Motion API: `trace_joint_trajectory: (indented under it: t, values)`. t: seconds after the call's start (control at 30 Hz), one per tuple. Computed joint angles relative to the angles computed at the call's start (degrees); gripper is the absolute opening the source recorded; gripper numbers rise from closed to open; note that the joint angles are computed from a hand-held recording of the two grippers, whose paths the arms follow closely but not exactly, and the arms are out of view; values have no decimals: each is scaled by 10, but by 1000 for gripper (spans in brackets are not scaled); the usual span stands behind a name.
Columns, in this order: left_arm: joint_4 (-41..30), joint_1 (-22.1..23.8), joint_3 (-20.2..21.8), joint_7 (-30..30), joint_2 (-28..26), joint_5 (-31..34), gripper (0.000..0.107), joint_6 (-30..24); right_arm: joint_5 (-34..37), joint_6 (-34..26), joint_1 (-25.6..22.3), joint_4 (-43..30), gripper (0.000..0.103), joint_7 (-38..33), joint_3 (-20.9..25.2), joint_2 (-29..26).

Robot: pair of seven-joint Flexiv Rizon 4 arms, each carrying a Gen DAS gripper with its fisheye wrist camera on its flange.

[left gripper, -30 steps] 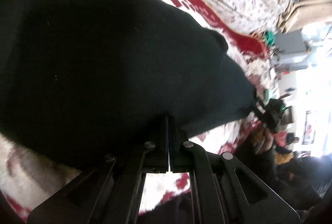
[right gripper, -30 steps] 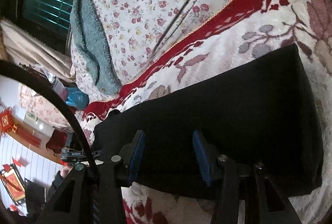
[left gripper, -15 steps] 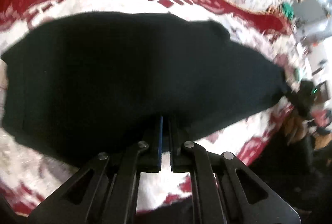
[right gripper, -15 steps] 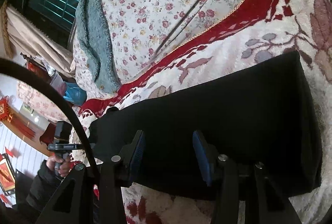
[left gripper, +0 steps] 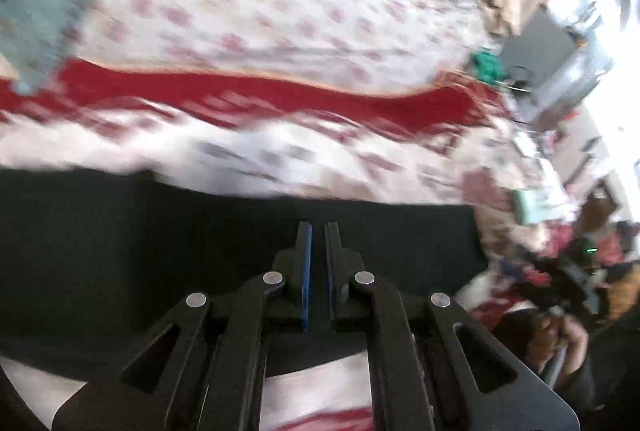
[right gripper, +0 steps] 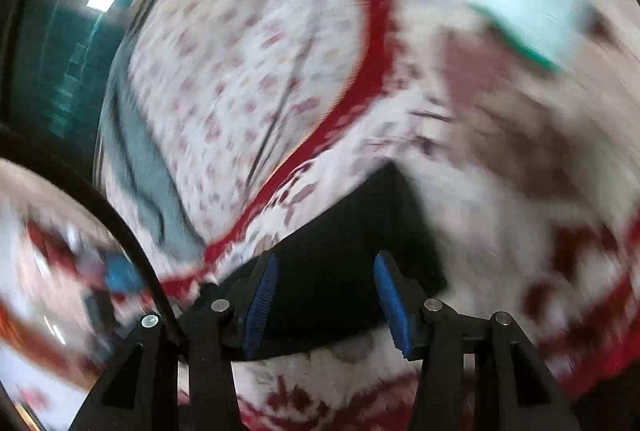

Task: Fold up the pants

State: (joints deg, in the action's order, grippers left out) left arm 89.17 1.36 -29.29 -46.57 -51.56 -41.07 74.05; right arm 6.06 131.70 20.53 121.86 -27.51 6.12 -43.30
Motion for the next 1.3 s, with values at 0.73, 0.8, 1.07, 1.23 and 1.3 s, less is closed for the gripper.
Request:
trace_joint_trajectory:
  t: [0.73, 0.8, 1.07, 1.23, 1.3]
  values:
    - [12, 15, -76, 17, -65, 31, 4, 48, -50, 185, -15, -72, 40, 103, 2, -146]
    - [12, 16, -77, 12, -66, 37, 4, 48, -20, 105, 9, -66, 33, 78, -17, -114]
    - [5, 30, -106, 46, -61, 53, 4, 9, 39, -5, 46, -64, 10, 20, -42, -78]
    - [28, 73, -169, 85, -72, -4, 4, -87, 74, -75, 102, -62, 9, -54, -97, -45]
    - [20, 52, -157, 82, -71, -14, 4, -101, 79, -83, 104, -64, 9, -68, -99, -43]
